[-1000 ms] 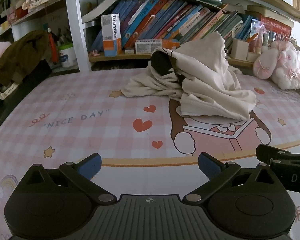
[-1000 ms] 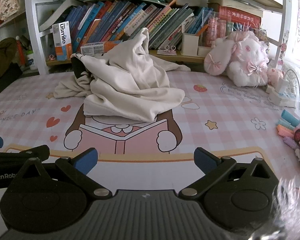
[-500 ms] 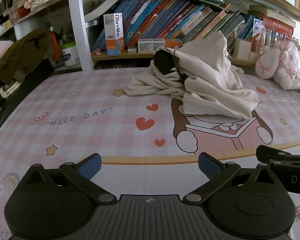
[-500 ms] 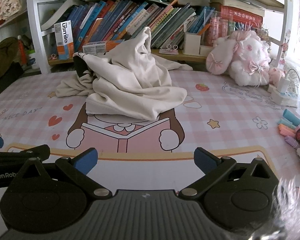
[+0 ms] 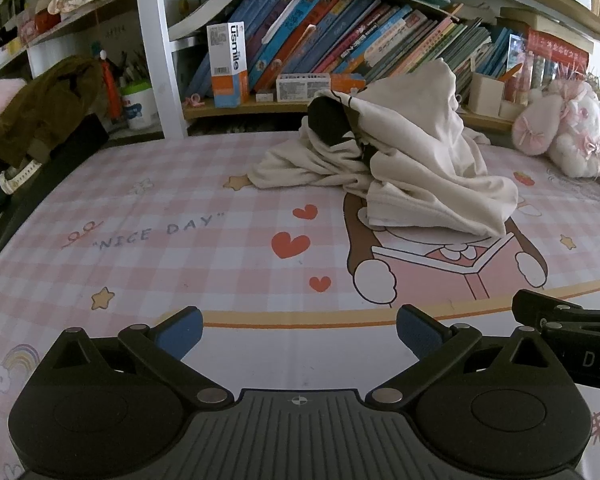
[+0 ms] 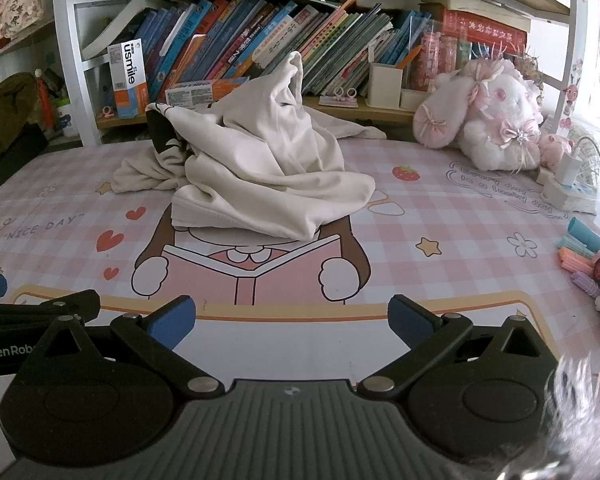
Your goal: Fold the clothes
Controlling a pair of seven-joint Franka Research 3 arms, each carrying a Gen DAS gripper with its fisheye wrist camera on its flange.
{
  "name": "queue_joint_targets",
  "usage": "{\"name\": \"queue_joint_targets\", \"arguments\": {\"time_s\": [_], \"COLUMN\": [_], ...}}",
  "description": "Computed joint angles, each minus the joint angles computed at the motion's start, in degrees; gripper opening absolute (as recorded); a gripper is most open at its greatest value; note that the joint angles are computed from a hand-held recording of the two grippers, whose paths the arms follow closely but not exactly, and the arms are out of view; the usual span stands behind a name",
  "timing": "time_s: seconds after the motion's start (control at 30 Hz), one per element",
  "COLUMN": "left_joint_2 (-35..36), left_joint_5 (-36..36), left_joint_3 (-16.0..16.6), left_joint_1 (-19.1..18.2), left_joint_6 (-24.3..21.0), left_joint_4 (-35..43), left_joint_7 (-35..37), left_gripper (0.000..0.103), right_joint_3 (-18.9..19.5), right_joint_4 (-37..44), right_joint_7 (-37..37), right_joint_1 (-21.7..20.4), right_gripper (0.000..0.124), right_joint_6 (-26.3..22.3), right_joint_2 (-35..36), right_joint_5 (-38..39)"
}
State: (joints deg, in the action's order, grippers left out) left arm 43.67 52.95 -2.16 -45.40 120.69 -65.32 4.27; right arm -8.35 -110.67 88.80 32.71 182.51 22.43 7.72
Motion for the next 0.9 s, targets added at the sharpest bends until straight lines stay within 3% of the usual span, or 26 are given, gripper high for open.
{"name": "queue_joint_targets", "arguments": {"time_s": [0.9], "left_joint_2": [0.34], "left_joint_5": [-1.19], "left_joint_3": [0.05], "left_joint_1": [-0.08], "left_joint_6": [-1.19], "left_joint_4": [0.82], "left_joint_7": [0.38], "left_gripper": [0.103], "right_joint_3": [3.27], "right_joint_4": [0.55], "right_joint_7": [-1.84], "right_joint_1": [-2.91], "right_gripper": [0.103], "right_joint_6": [-0.72], "right_joint_2": [0.30], "right_joint_5": [0.65]}}
